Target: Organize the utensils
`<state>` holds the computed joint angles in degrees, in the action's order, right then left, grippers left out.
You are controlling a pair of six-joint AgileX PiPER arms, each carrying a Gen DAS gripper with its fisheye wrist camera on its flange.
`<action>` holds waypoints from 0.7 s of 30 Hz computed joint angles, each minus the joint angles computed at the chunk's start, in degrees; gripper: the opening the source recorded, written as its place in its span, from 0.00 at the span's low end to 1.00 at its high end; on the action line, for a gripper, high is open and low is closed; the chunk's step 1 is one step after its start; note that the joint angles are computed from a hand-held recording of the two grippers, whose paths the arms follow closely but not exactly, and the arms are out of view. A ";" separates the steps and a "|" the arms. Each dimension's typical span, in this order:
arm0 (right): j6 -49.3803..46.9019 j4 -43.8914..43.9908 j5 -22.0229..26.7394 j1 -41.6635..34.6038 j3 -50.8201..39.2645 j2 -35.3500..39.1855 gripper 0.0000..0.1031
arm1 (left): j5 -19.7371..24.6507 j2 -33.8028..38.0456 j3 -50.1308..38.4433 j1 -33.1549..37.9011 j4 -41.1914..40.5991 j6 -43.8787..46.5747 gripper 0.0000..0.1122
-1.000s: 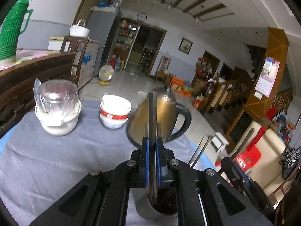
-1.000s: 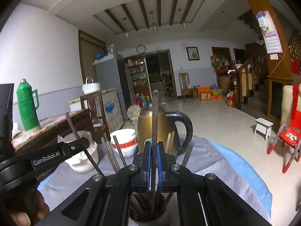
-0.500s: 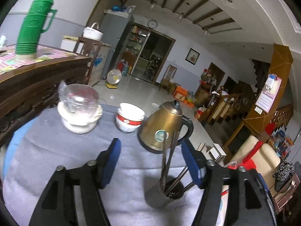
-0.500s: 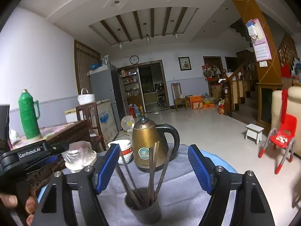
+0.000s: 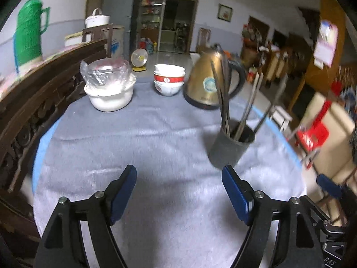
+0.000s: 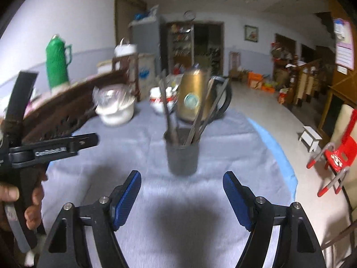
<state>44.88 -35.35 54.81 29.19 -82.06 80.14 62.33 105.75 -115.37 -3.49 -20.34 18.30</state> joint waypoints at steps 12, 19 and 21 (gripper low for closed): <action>0.70 -4.63 2.56 1.91 -2.70 0.43 0.88 | -3.00 -3.14 0.90 -2.08 2.44 2.45 0.85; 0.74 -6.94 2.74 0.97 -4.46 1.70 0.93 | -0.29 -1.62 -3.51 -2.84 1.16 2.48 0.86; 0.74 -7.66 2.99 0.86 -4.76 2.04 0.93 | 0.69 -0.77 -5.19 -3.09 1.26 1.88 0.86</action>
